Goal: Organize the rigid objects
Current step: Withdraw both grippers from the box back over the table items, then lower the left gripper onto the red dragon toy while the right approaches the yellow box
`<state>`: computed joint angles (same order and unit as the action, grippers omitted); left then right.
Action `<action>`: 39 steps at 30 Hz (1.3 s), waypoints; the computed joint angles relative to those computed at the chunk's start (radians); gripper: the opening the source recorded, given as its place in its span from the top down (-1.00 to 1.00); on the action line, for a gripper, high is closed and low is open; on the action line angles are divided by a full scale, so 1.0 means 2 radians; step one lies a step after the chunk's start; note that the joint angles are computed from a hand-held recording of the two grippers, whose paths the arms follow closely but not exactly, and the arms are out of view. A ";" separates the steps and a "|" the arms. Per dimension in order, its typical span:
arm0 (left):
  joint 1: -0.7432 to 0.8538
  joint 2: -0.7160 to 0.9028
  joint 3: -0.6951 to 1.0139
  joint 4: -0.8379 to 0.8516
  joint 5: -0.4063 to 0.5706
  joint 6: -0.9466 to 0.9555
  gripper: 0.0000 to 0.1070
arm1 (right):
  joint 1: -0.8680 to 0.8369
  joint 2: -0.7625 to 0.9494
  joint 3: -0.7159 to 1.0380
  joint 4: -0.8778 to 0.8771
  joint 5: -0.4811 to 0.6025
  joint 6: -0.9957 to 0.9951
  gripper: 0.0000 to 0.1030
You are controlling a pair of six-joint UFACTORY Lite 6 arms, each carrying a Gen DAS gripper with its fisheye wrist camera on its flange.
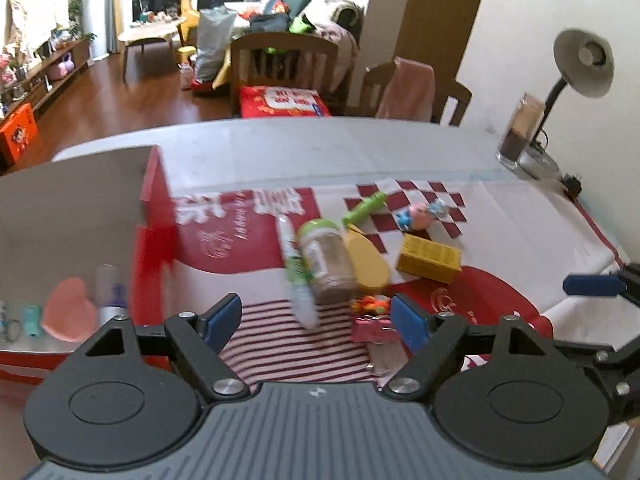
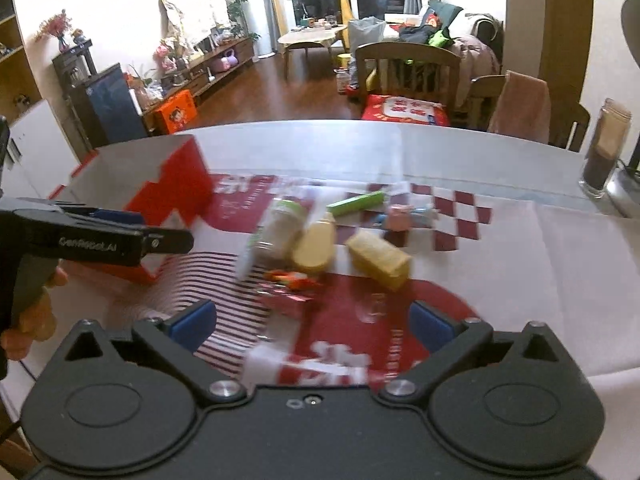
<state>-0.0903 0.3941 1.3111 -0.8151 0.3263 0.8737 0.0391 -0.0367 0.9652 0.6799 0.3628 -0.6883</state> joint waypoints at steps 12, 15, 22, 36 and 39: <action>-0.092 0.145 0.133 0.252 0.002 -0.310 -0.53 | -0.105 0.110 0.057 0.128 0.040 -0.219 -0.95; -0.099 0.186 0.184 0.288 0.024 -0.350 -0.53 | -0.118 0.135 0.077 0.143 0.054 -0.257 -0.93; -0.112 0.254 0.265 0.360 0.055 -0.423 -0.53 | -0.125 0.202 0.132 0.140 0.065 -0.297 -0.83; -0.119 0.315 0.340 0.369 0.083 -0.436 -0.21 | -0.104 0.342 0.280 0.084 0.074 -0.284 -0.39; -0.117 0.325 0.350 0.372 0.087 -0.440 -0.15 | -0.098 0.365 0.306 0.075 0.080 -0.283 -0.31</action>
<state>-0.3240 1.0438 2.0119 -0.0702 0.5001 -0.0054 -0.1573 0.6941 1.5764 0.8303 0.5238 -1.2542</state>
